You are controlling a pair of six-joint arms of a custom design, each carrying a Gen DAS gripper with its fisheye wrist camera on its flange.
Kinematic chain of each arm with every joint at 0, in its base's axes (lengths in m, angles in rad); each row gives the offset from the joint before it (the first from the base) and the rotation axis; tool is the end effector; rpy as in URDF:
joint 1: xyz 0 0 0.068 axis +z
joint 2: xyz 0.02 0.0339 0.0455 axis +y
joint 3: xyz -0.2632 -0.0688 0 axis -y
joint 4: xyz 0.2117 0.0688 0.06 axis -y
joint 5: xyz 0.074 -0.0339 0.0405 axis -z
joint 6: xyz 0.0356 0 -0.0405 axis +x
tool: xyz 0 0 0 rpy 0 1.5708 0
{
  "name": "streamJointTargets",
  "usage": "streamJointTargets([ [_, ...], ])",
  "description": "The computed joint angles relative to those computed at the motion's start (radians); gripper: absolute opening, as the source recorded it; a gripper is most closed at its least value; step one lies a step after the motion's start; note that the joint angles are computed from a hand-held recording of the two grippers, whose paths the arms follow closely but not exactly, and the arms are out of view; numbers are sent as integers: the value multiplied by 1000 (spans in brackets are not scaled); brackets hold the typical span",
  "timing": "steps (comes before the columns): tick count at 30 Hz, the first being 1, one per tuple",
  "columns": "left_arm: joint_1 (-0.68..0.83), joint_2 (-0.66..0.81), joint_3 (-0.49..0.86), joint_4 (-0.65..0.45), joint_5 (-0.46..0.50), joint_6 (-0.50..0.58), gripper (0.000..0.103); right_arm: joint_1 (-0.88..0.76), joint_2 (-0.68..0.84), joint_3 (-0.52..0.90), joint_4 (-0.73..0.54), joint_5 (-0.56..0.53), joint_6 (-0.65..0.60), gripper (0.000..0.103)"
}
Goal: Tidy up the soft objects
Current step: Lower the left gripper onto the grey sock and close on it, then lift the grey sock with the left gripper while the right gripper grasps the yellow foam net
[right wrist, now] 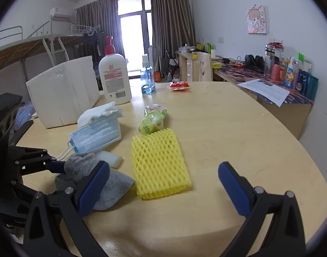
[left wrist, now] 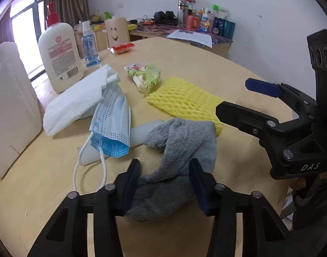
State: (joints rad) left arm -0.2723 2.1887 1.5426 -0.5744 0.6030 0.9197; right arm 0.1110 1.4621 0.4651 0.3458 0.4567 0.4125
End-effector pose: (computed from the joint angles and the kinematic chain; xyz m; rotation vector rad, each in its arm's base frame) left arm 0.3924 -0.1305 0.1514 1.5531 2.0388 -0.6104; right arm 0.2413 0.0111 0.1657 0.5646 2.0778 -0.2061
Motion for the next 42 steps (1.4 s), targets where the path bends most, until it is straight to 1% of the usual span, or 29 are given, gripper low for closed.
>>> streamJointTargets([
  [2,2,15,24,-27,10,23,42,-7,11,16,-14,-12,-7,103],
  [4,3,24,38,-39,18,32,37,-13,20,26,-23,-22,-9,103],
  [6,4,25,39,-42,18,50,36,-16,32,37,-32,-24,-9,103],
  [8,4,22,31,-23,14,50,30,-17,42,49,-42,-27,-11,103],
  [9,5,22,28,-14,15,48,24,-16,49,59,-54,-24,-10,103],
  [10,7,28,40,-27,20,50,19,-14,55,69,-69,-21,-12,103],
  [11,10,33,49,-42,26,56,17,-11,60,77,-78,-19,-13,103],
  [13,19,46,77,-83,44,74,16,-11,63,86,-94,-16,-19,102],
  [15,36,80,144,-154,85,83,15,-18,68,94,-106,-32,-23,102],
  [18,55,82,155,-158,114,80,14,-30,75,99,-114,-52,-16,102],
  [21,75,60,128,-144,153,108,14,-37,75,103,-123,-65,-11,102],
  [23,90,52,128,-173,188,141,14,-35,77,107,-127,-68,-15,102],
  [26,111,27,108,-173,231,168,14,-30,87,123,-147,-54,-14,102],
  [29,132,22,124,-210,269,203,14,-20,105,151,-182,-37,-12,102],
  [32,144,22,135,-232,286,219,13,-16,128,180,-219,-34,-17,94],
  [36,157,23,148,-255,315,239,13,-20,165,220,-261,-54,-25,78],
  [37,157,24,146,-246,313,235,13,-23,171,225,-262,-63,-28,74],
  [38,155,25,143,-234,306,225,13,-24,177,233,-272,-64,-29,72],
  [39,154,29,148,-231,301,217,13,-24,185,243,-284,-65,-28,69],
  [40,155,33,154,-238,300,216,13,-25,189,248,-290,-70,-29,62],
  [42,156,41,169,-246,301,207,13,-24,198,256,-303,-70,-25,57],
])
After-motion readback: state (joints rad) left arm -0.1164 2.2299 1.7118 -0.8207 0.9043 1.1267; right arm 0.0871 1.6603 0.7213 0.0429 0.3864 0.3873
